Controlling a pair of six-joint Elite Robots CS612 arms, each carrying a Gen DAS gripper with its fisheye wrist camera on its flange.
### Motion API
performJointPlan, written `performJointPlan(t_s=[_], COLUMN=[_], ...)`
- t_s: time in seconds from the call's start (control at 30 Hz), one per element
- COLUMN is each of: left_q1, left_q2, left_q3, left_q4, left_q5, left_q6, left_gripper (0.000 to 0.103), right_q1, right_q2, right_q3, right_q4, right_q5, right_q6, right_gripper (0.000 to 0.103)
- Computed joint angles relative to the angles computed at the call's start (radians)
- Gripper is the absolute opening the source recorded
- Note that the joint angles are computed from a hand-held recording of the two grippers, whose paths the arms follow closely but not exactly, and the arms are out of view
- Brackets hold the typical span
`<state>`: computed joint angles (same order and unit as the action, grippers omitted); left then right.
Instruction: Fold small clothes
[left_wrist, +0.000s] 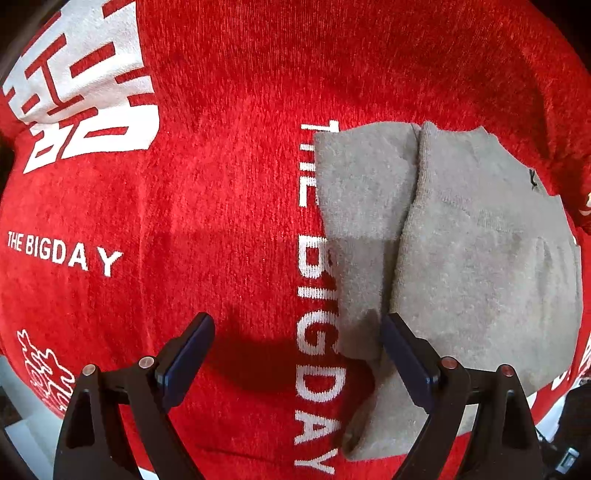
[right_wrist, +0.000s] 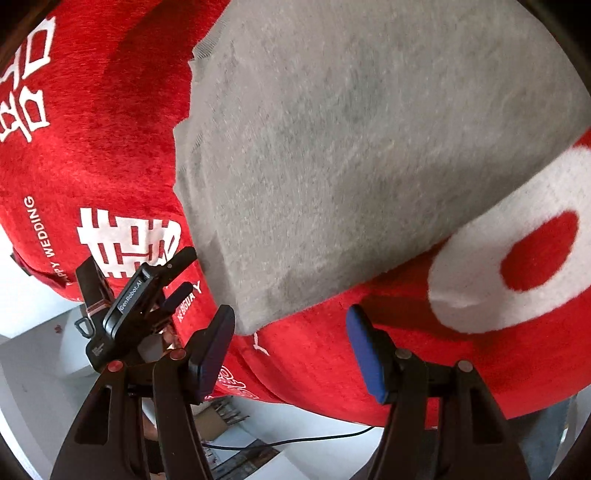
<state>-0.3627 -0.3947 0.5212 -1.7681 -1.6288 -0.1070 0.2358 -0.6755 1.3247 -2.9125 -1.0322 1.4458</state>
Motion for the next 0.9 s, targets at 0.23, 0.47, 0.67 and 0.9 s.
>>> performJointPlan(t_s=[0.23, 0.47, 0.67, 0.9], left_q1=[0.016, 0.036, 0.052, 0.086], left_q2=[-0.005, -0.02, 0.02, 0.088], left_q3=[0.015, 0.04, -0.033, -0.134], left_q4=[-0.029, -0.069, 0.006, 0.138], left_q5=[-0.071, -0.157, -0.213, -0.469], left_q6=[-0.007, -0.032, -0.043, -0.079], left_gripper=[0.093, 0.103, 0.103, 0.103], right_q1=[0.004, 0.009, 0.014, 0.007], right_q2=[0.024, 0.052, 0.084, 0.123], right_q3=[-0.019, -0.041, -0.058, -0.095], right_q4=[-0.07, -0.145, -0.248, -0.364], right_q5=[-0.016, -0.033, -0.073, -0.063], right_q6=[0.071, 0.155, 0.267, 0.404], right_gripper=[0.067, 0.067, 0.068, 0.008])
